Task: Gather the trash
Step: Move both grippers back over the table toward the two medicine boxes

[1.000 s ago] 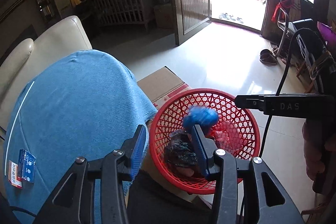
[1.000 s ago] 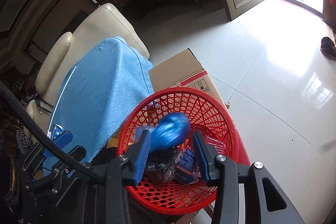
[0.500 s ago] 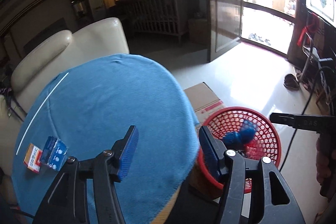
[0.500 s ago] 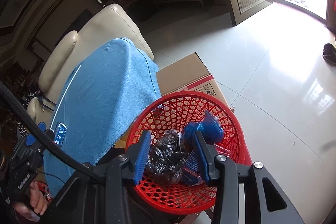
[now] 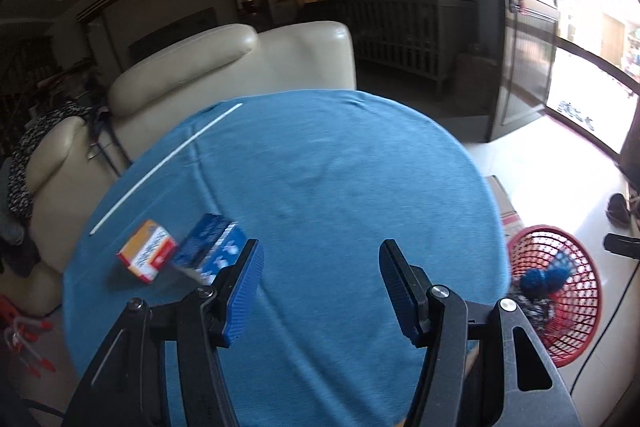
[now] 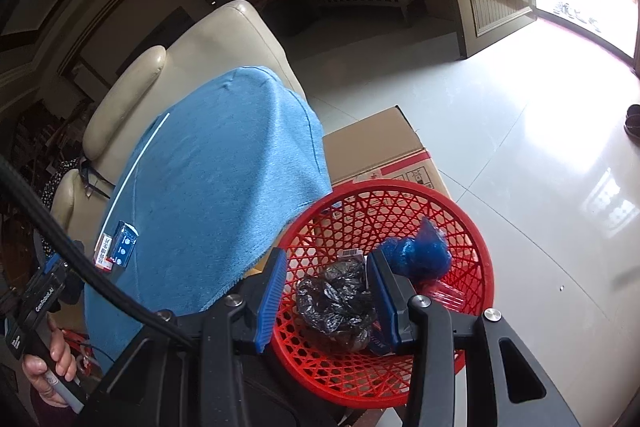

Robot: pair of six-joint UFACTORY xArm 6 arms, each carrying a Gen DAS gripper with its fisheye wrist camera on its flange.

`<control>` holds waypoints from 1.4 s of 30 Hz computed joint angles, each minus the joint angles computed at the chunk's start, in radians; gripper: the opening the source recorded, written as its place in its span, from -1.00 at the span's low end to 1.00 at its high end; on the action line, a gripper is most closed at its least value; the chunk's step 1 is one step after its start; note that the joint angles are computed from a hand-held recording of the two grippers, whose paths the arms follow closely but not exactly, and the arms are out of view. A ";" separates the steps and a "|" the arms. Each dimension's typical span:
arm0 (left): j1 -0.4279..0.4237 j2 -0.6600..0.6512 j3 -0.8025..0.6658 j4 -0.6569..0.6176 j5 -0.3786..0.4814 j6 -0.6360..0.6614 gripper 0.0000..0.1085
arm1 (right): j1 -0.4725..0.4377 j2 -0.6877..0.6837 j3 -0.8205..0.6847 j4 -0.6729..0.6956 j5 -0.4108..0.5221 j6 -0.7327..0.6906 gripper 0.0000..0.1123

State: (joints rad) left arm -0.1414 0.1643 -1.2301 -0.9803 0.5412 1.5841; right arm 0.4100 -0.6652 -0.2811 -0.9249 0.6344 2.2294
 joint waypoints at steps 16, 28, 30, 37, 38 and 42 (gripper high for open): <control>0.198 0.284 -0.335 0.179 -0.054 -0.294 0.13 | -0.071 0.378 -0.327 -0.048 -0.197 -0.219 -0.20; 0.305 0.466 -0.560 0.288 -0.018 -0.477 0.13 | -0.069 0.799 -0.776 0.315 -0.327 -0.738 -0.14; 0.321 0.495 -0.596 0.299 -0.007 -0.495 0.13 | -0.069 0.873 -0.861 0.446 -0.341 -0.871 -0.12; 0.381 0.596 -0.747 0.323 0.071 -0.564 0.13 | -0.050 1.172 -1.263 0.874 -0.255 -1.258 -0.01; 0.389 0.613 -0.772 0.327 0.079 -0.575 0.13 | -0.049 1.220 -1.332 0.913 -0.229 -1.284 0.04; 0.422 0.695 -0.885 0.365 0.115 -0.638 0.13 | -0.056 1.435 -1.659 1.015 -0.086 -1.321 0.04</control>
